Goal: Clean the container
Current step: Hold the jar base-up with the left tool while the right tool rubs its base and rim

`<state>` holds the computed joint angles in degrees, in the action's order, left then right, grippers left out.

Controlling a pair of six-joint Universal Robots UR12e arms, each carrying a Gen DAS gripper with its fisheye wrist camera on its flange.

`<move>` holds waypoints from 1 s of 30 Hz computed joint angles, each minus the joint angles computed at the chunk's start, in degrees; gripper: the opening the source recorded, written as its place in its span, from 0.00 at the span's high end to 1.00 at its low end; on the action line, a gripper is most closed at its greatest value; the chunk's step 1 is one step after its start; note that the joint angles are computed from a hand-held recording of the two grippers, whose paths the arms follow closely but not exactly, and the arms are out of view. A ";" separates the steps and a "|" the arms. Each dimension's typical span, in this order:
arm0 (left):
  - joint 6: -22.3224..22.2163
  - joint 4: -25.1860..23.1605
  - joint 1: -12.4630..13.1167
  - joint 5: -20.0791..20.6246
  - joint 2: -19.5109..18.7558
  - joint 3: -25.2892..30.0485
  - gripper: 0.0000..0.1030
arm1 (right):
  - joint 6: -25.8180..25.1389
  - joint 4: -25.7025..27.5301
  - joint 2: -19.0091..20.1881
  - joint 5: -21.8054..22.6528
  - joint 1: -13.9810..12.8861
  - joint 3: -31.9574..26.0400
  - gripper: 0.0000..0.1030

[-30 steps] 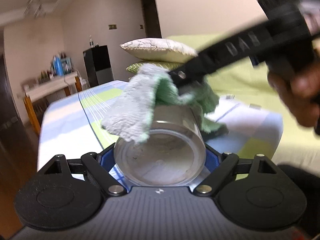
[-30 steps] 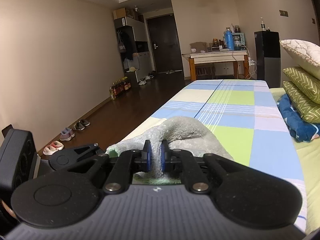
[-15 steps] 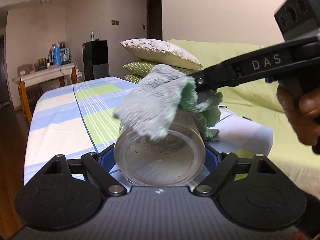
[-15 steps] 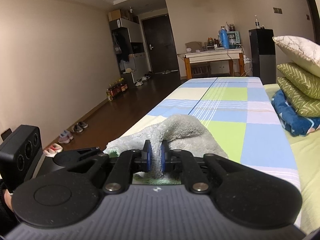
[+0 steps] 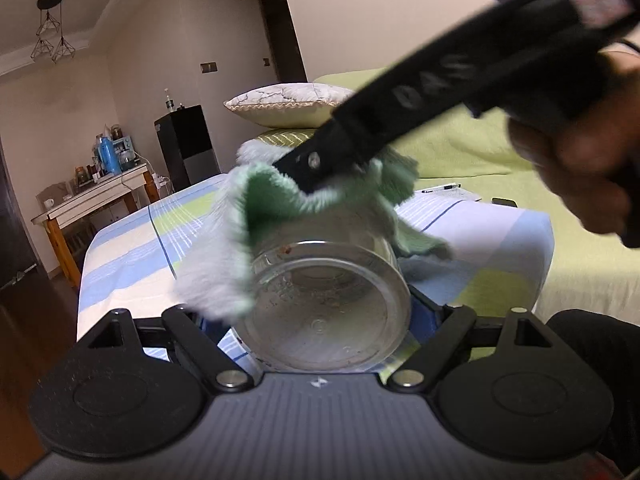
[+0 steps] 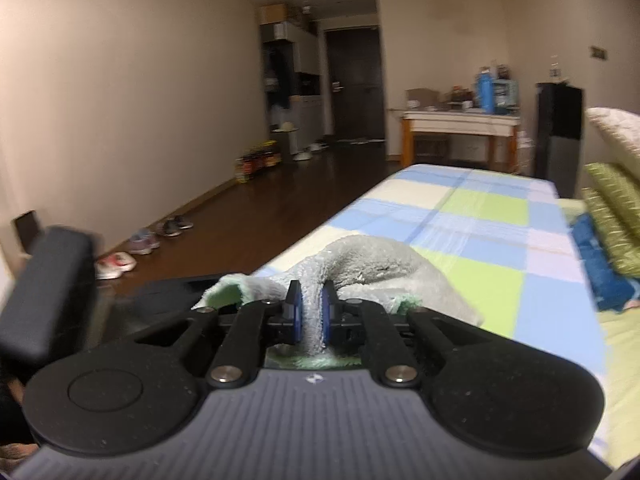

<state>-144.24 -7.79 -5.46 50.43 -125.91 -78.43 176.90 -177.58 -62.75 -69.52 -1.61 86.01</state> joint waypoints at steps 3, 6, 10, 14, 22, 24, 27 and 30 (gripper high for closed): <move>0.26 -0.47 -0.20 0.22 -0.22 0.51 0.17 | 3.64 -0.32 0.45 -1.46 -0.61 -0.65 0.95; 0.24 -0.66 -0.33 0.40 -0.32 0.68 0.17 | 3.67 -0.50 0.32 -2.45 -0.49 -0.44 0.93; -0.42 -1.41 -0.27 0.22 -0.26 0.84 0.17 | 1.75 -0.47 -0.32 -0.85 -0.02 0.55 0.92; -0.88 -1.78 0.02 -0.23 -0.10 0.63 0.17 | 0.05 0.32 -0.97 2.75 0.20 1.34 0.92; -0.07 -1.70 -0.09 0.13 -0.16 0.80 0.17 | -1.53 0.85 -0.96 2.49 0.23 1.20 0.93; 1.39 -1.20 -0.24 0.80 -0.18 0.75 0.17 | -0.64 0.32 -0.72 0.96 0.10 0.99 0.93; 5.29 0.83 -0.82 3.64 -0.26 0.63 0.17 | 1.25 -0.22 -0.24 -1.05 -0.24 0.39 0.93; 9.97 3.41 -1.54 7.10 -0.53 0.41 0.17 | 3.37 -0.04 0.09 -1.75 -0.65 -0.19 0.93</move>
<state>-134.27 -4.38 -7.00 57.53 -126.44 -78.02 180.26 -177.62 -62.66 -71.27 -2.26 85.82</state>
